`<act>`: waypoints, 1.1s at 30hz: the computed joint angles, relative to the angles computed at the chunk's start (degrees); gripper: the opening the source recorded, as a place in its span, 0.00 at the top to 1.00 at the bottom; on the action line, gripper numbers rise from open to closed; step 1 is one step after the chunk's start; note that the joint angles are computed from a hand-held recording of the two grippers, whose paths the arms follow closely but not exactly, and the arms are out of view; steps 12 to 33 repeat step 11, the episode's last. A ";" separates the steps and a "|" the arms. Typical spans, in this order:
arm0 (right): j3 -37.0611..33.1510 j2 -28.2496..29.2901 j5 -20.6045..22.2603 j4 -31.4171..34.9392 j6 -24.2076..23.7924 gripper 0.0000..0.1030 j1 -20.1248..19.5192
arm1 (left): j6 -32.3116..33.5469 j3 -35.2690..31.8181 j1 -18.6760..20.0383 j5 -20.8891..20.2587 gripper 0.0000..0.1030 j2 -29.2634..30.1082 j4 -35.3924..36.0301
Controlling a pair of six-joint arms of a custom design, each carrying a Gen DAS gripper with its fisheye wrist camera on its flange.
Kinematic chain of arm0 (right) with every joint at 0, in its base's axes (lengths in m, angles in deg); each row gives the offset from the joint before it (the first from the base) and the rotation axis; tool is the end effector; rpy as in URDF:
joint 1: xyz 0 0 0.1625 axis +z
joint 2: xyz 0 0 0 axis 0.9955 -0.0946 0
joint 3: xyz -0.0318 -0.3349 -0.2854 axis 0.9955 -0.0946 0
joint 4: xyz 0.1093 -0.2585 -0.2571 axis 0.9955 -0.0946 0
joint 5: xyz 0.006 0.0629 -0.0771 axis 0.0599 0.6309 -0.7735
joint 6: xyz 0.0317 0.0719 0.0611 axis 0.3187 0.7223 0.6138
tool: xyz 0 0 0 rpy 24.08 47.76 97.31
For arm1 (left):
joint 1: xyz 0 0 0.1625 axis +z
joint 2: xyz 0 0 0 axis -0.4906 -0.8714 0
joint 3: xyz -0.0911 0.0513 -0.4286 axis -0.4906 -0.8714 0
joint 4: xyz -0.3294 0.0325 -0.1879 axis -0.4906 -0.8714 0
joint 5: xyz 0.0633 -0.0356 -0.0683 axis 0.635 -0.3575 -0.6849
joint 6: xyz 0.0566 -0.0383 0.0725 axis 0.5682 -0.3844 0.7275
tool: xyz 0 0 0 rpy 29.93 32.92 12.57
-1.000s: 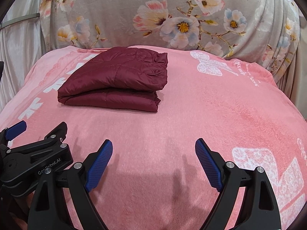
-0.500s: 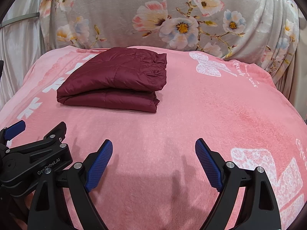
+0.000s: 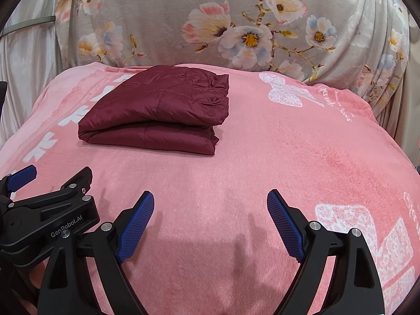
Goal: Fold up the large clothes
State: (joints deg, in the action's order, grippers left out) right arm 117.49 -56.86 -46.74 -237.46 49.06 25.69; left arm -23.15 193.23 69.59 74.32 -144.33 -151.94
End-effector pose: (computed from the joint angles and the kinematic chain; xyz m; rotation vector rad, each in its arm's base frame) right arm 0.2307 -0.3938 -0.0365 0.7657 -2.2325 0.9545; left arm -0.0753 -0.3656 0.1466 -0.0294 1.8873 -1.0877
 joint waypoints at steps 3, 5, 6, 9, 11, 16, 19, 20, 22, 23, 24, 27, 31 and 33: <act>-0.01 0.04 0.01 -0.05 0.03 0.17 0.01 | -0.08 0.05 -0.09 -0.01 0.05 0.47 -0.46; -0.14 0.05 -0.13 0.00 -0.06 0.17 0.05 | -1.05 -0.26 0.01 0.25 0.06 0.49 0.93; -0.04 0.04 -0.10 -0.10 0.00 0.17 0.03 | -0.38 -0.15 0.01 0.20 0.07 0.76 0.02; -0.03 0.03 -0.05 -0.18 -0.15 0.17 -0.01 | 0.74 0.06 0.17 0.31 0.07 1.17 -1.71; -0.04 0.00 -0.03 -0.15 -0.21 0.17 -0.05 | 1.06 0.16 0.24 0.27 0.07 1.07 -2.09; -0.04 0.00 -0.03 -0.15 -0.21 0.17 -0.05 | 1.06 0.16 0.24 0.27 0.07 1.07 -2.09; -0.04 0.00 -0.03 -0.15 -0.21 0.17 -0.05 | 1.06 0.16 0.24 0.27 0.07 1.07 -2.09; -0.04 0.00 -0.03 -0.15 -0.21 0.17 -0.05 | 1.06 0.16 0.24 0.27 0.07 1.07 -2.09; -0.04 0.00 -0.03 -0.15 -0.21 0.17 -0.05 | 1.06 0.16 0.24 0.27 0.07 1.07 -2.09; -0.04 0.00 -0.03 -0.15 -0.21 0.17 -0.05 | 1.06 0.16 0.24 0.27 0.07 1.07 -2.09; -0.04 0.00 -0.03 -0.15 -0.21 0.17 -0.05 | 1.06 0.16 0.24 0.27 0.07 1.07 -2.09; -0.04 0.00 -0.03 -0.15 -0.21 0.17 -0.05 | 1.06 0.16 0.24 0.27 0.07 1.07 -2.09; -0.04 0.00 -0.03 -0.15 -0.21 0.17 -0.05 | 1.06 0.16 0.24 0.27 0.07 1.07 -2.09; -0.04 0.00 -0.03 -0.15 -0.21 0.17 -0.05 | 1.06 0.16 0.24 0.27 0.07 1.07 -2.09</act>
